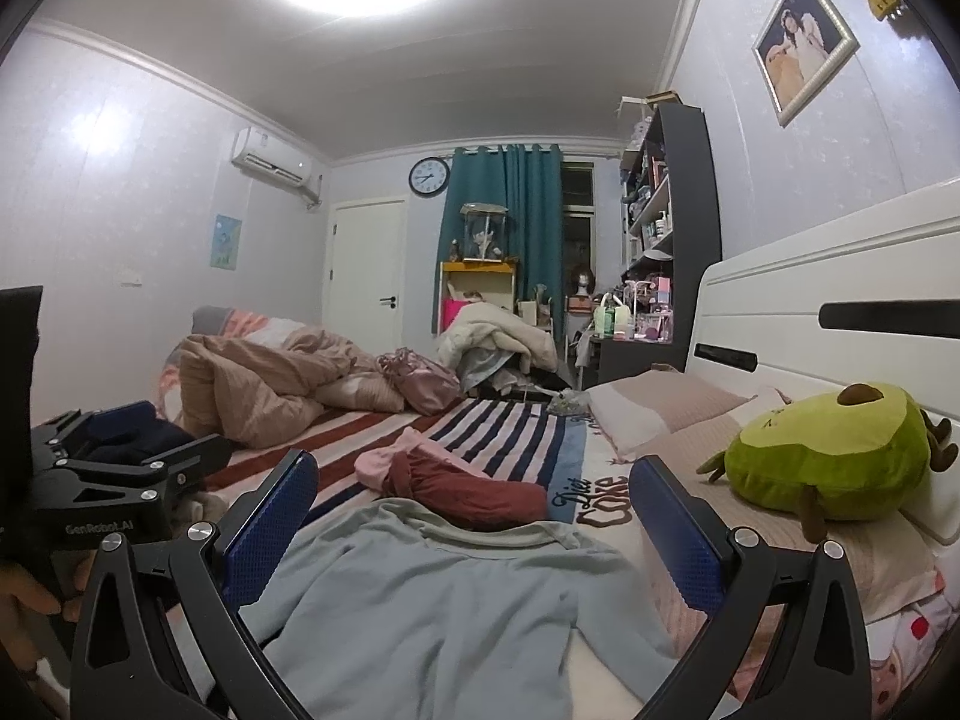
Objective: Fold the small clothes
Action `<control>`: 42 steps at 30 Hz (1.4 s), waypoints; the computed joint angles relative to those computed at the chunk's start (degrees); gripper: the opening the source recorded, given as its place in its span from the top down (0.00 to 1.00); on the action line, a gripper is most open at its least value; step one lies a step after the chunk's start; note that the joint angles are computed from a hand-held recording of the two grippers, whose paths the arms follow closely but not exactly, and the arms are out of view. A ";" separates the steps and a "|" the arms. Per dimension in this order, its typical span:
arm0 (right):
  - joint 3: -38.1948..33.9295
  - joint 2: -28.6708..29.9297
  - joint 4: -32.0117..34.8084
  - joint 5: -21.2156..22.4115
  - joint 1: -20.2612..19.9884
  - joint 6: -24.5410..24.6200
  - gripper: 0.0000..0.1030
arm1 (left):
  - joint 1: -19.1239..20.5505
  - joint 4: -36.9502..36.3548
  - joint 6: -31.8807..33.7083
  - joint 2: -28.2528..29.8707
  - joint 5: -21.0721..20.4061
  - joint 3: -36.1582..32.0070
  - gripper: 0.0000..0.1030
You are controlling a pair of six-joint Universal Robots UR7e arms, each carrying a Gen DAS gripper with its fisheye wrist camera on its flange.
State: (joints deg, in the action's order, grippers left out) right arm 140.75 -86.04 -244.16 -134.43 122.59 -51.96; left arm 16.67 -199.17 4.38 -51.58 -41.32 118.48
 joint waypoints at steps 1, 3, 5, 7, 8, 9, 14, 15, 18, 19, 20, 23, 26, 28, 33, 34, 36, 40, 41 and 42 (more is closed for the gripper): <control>-0.01 0.05 -0.09 0.09 -0.06 0.13 0.00 | 0.03 0.39 -0.20 -0.09 0.22 -0.02 0.01; 0.24 0.16 -0.25 0.58 -0.25 0.23 0.00 | 0.03 0.95 -0.87 -0.20 0.60 0.23 0.01; 0.47 0.25 -0.39 0.99 -0.63 0.37 0.00 | 0.22 2.20 -2.51 -0.47 0.91 0.62 0.01; 1.03 0.75 -0.87 1.18 -1.13 0.86 0.00 | 0.81 4.07 -3.69 -0.66 0.68 0.61 0.01; 1.39 0.75 -0.67 1.45 -1.75 1.39 0.00 | 1.14 5.06 -4.35 -0.77 0.65 0.72 0.01; 1.78 0.81 -0.60 1.81 -2.41 1.90 0.00 | 1.58 6.04 -5.10 -0.91 0.43 0.96 0.01; 4.67 1.77 0.83 4.77 -9.06 5.31 0.00 | 5.23 7.20 -9.63 -1.67 -3.70 3.88 0.01; 5.14 2.01 1.96 5.13 -11.05 6.05 0.00 | 6.09 7.20 -10.02 -1.75 -4.68 4.62 0.01; 7.13 3.36 3.13 9.28 -17.19 7.95 0.01 | 8.87 10.16 -11.98 -1.44 -4.87 6.56 0.01; 7.65 3.71 3.93 10.40 -18.83 9.09 0.01 | 9.91 11.14 -12.69 -1.26 -5.09 7.13 0.05; 8.46 3.76 5.22 11.91 -20.68 10.99 0.01 | 10.84 11.47 -12.86 -1.15 -5.81 7.55 0.07; 9.93 4.01 6.89 15.02 -23.57 15.33 0.01 | 14.84 13.42 -15.18 -0.78 -10.39 8.62 0.29; 11.39 4.03 7.35 16.64 -25.01 19.08 0.01 | 17.45 12.68 -16.67 0.02 -13.72 9.46 0.37; 11.95 3.27 8.99 16.45 -25.17 20.16 0.01 | 17.83 11.10 -17.76 0.68 -11.72 10.42 0.37; 12.19 3.55 7.85 14.26 -23.98 20.47 0.01 | 18.00 11.94 -16.24 0.28 -8.85 11.41 0.39; 12.08 3.39 7.96 14.14 -24.03 21.01 0.01 | 17.85 11.45 -15.60 0.43 -7.99 11.30 0.40; 11.74 2.71 9.25 13.72 -24.09 22.44 0.01 | 17.68 8.57 -16.20 0.36 -7.39 11.83 0.40; 11.66 2.22 9.63 13.55 -23.61 22.80 0.01 | 17.84 8.32 -14.67 -0.11 -7.42 11.62 0.40; 11.52 2.02 10.13 13.38 -23.29 22.91 0.01 | 18.05 9.12 -14.13 0.24 -6.23 11.14 0.40; 11.42 2.02 10.23 13.28 -23.07 22.90 0.01 | 18.59 9.49 -14.14 0.27 -6.60 10.91 0.41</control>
State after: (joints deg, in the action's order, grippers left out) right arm 152.17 -84.03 -233.93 -121.15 99.52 -29.06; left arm 35.26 -189.68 -9.77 -51.32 -47.92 129.39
